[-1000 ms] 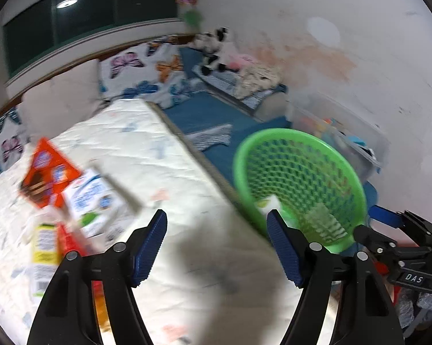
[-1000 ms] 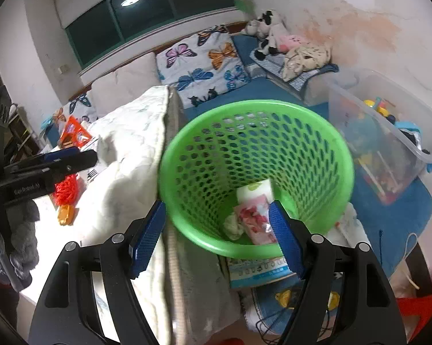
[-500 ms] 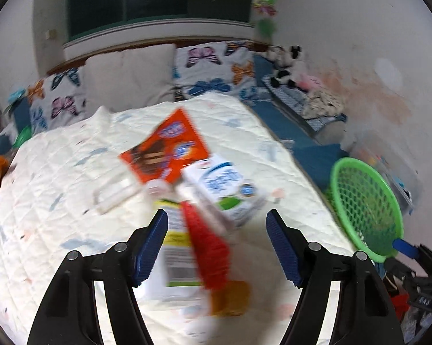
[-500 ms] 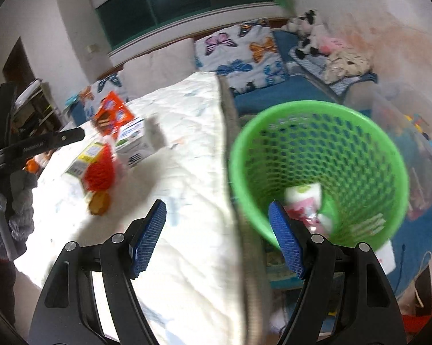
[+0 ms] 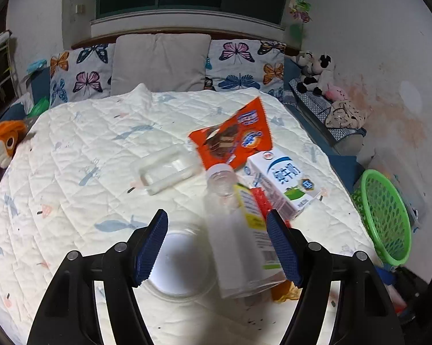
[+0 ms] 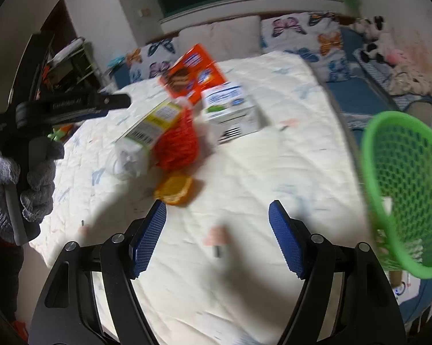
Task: Collect trash
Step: 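Move both tools back to the bed toward the bottle and orange peel, then grasp the clear plastic bottle with the left tool while the right tool grasps the orange peel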
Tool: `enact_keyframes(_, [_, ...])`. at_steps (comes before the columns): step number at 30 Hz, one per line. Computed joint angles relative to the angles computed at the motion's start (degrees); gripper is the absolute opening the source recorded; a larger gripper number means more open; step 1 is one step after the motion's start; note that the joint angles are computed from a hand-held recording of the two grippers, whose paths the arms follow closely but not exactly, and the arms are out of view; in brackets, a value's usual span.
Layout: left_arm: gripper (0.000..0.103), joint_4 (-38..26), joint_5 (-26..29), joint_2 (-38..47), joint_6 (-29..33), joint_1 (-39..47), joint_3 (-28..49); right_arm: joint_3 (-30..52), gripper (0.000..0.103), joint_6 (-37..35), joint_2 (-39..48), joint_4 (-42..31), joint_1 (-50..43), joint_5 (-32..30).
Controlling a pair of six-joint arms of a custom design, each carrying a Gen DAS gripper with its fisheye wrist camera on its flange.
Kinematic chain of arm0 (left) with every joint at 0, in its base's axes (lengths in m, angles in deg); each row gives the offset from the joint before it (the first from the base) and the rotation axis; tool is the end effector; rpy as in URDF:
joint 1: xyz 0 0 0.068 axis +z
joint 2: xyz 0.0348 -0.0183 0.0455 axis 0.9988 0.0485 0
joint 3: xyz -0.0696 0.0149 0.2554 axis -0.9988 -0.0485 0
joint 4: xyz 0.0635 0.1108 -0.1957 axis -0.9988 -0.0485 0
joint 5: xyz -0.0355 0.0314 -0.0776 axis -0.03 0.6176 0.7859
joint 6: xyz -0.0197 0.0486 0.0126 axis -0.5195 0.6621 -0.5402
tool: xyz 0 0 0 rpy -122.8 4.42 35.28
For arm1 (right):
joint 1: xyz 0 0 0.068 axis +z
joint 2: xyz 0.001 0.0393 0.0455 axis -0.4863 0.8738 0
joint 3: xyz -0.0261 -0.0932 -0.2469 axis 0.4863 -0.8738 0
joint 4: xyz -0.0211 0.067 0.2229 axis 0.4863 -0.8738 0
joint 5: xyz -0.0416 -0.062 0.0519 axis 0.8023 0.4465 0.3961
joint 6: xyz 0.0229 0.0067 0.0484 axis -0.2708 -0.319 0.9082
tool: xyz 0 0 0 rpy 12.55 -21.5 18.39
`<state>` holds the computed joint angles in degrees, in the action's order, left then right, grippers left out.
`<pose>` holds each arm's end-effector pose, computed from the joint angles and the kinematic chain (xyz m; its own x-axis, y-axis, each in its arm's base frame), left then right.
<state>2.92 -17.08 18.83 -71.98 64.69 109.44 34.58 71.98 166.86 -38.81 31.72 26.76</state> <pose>0.3245 -0.1427 0.1744 -0.6684 0.3200 -0.6714 0.5305 0.8378 -0.1288 0.1353 0.2000 0.1218 -0.6910 0.2408 -0.6816 0.0987 0.9655 0.2411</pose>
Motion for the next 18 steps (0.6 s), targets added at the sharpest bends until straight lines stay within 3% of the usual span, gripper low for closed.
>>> enact_keyframes(9, [0.069,-2.6,3.5,3.4,0.7,2.1,3.6,11.1,0.071,-7.1,14.0,4.4,-4.5,-6.1])
enact_keyframes(18, [0.069,-5.6,5.5,8.6,1.0,1.9,8.7,17.5,0.063,-8.0,20.4,1.1,-6.2,-6.6])
